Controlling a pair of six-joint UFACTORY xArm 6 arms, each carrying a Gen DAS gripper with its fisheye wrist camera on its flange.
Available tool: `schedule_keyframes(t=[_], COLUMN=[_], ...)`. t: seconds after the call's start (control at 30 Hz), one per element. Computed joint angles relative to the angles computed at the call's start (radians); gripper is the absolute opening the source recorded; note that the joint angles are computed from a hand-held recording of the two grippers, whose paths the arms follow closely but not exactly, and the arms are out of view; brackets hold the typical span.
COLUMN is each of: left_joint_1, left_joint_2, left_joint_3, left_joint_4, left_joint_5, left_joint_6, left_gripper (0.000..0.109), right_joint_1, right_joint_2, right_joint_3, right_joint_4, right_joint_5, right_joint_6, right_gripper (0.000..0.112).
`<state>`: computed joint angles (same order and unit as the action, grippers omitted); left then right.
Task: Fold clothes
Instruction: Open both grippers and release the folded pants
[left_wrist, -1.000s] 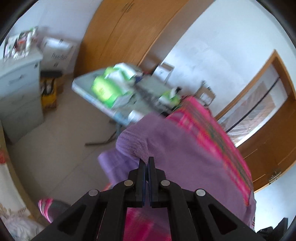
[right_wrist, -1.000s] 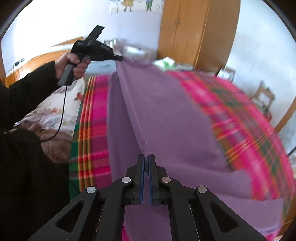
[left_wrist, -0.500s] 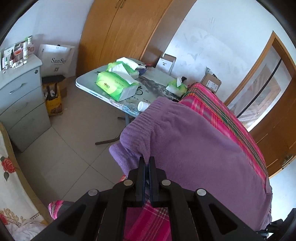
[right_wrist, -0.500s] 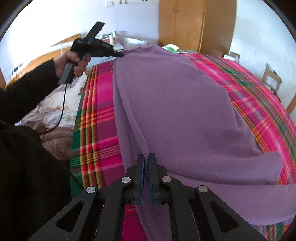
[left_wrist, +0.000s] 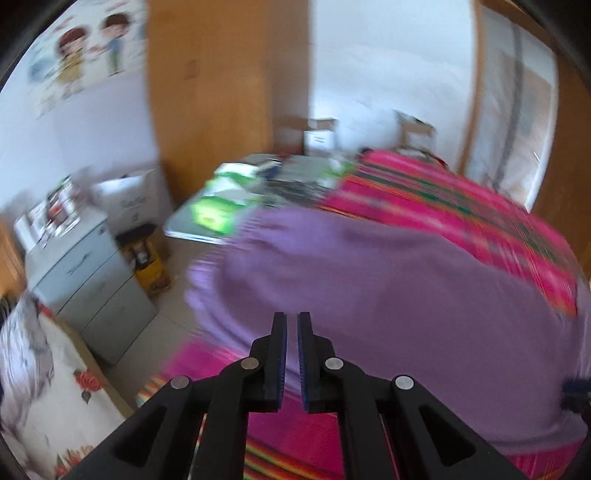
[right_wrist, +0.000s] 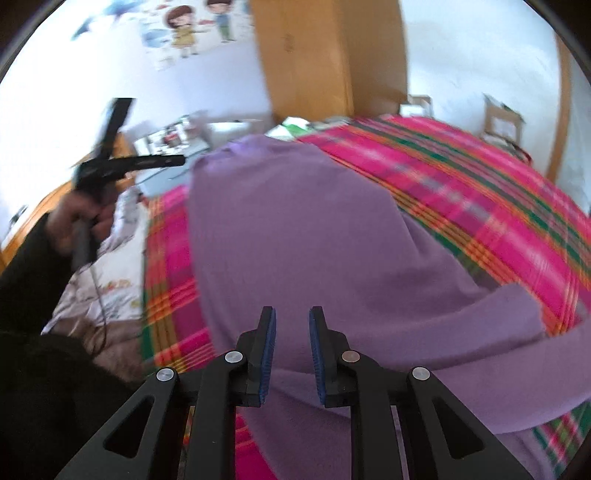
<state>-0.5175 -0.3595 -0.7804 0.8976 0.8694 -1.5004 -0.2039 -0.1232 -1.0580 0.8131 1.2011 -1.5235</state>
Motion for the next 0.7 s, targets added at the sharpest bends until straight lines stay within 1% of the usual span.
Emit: schedule_keyframes(t=[0.1, 0.2, 0.27, 0.4, 0.53, 0.7], left_joint_1=[-0.034, -0.053, -0.071, -0.082, -0.098, -0.106], left_joint_2=[0.078, 0.122, 0.106, 0.101, 0.103, 0.119], left_joint_3=[-0.040, -0.056, -0.037, -0.036, -0.048, -0.077], left_joint_4=[-0.039, -0.086, -0.060, -0.067, -0.073, -0.050], left_joint_5=[-0.022, 0.003, 0.019, 0.040, 0.080, 0.134], left_joint_6=[0.032, 0.060, 0.037, 0.044, 0.049, 0.054], left_gripper=[0.005, 0.006, 0.006, 0.006, 0.006, 0.006], right_joint_1=[0.010, -0.003, -0.009, -0.011, -0.002, 0.006], right_joint_2=[-0.008, -0.030, -0.036, -0.034, -0.052, -0.051], right_joint_3=[0.037, 0.058, 0.062, 0.056, 0.072, 0.060], right_joint_4=[-0.022, -0.024, -0.030, -0.040, -0.038, -0.012], right_joint_5=[-0.040, -0.038, -0.036, -0.038, -0.055, -0.068], right_joint_6=[-0.003, -0.033, -0.037, -0.043, -0.047, -0.041], right_gripper=[0.020, 0.020, 0.020, 0.020, 0.020, 0.020])
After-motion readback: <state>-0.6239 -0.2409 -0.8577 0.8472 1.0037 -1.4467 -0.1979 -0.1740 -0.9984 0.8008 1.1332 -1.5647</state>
